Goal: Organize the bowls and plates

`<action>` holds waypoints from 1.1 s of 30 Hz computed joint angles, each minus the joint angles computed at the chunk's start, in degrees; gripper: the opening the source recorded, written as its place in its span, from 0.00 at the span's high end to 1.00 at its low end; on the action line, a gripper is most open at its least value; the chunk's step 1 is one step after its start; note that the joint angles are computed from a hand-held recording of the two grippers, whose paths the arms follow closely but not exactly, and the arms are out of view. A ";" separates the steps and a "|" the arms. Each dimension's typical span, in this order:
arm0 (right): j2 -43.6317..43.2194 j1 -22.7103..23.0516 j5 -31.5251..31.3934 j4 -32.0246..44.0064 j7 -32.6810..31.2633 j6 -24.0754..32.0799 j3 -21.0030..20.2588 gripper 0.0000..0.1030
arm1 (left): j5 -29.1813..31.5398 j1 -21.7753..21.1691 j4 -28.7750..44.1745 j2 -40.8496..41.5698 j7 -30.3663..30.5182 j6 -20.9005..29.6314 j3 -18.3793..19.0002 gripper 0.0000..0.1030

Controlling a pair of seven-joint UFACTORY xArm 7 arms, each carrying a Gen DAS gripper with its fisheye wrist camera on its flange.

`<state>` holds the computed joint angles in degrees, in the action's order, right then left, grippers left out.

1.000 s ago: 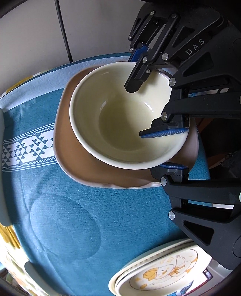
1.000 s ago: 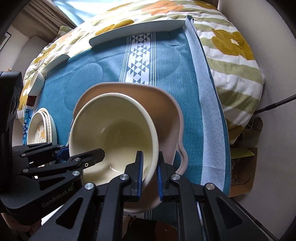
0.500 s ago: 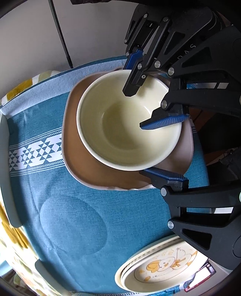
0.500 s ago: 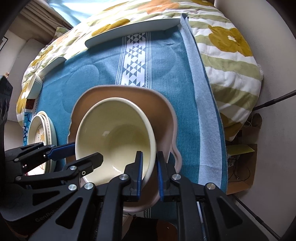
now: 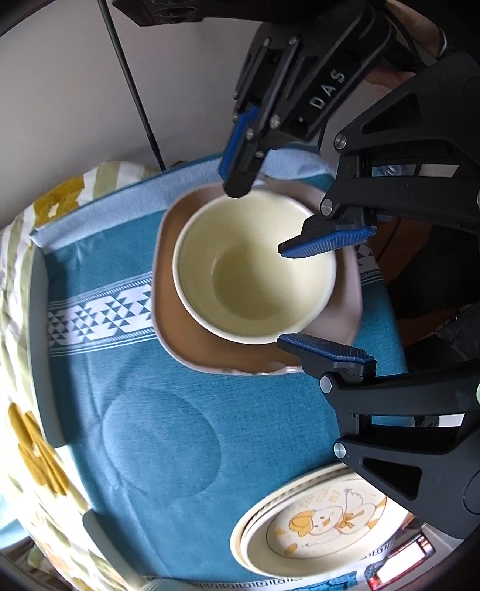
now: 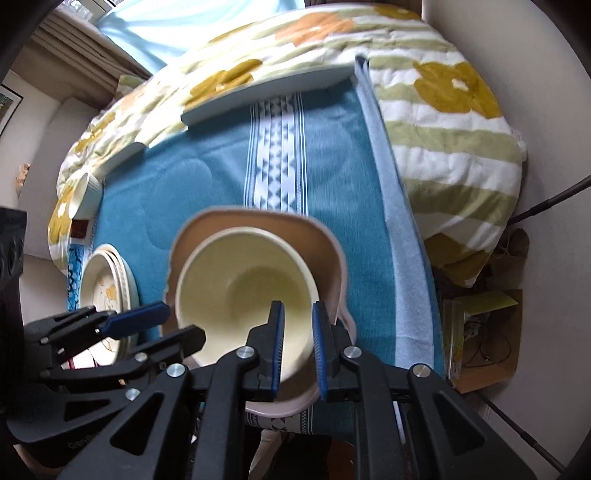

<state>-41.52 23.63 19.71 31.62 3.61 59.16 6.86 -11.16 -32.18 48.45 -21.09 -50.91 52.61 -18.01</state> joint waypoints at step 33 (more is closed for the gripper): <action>68.57 21.80 -9.52 72.59 -5.85 -10.49 12.82 0.09 | 17.51 38.77 -29.01 -58.50 0.09 16.96 27.35 0.00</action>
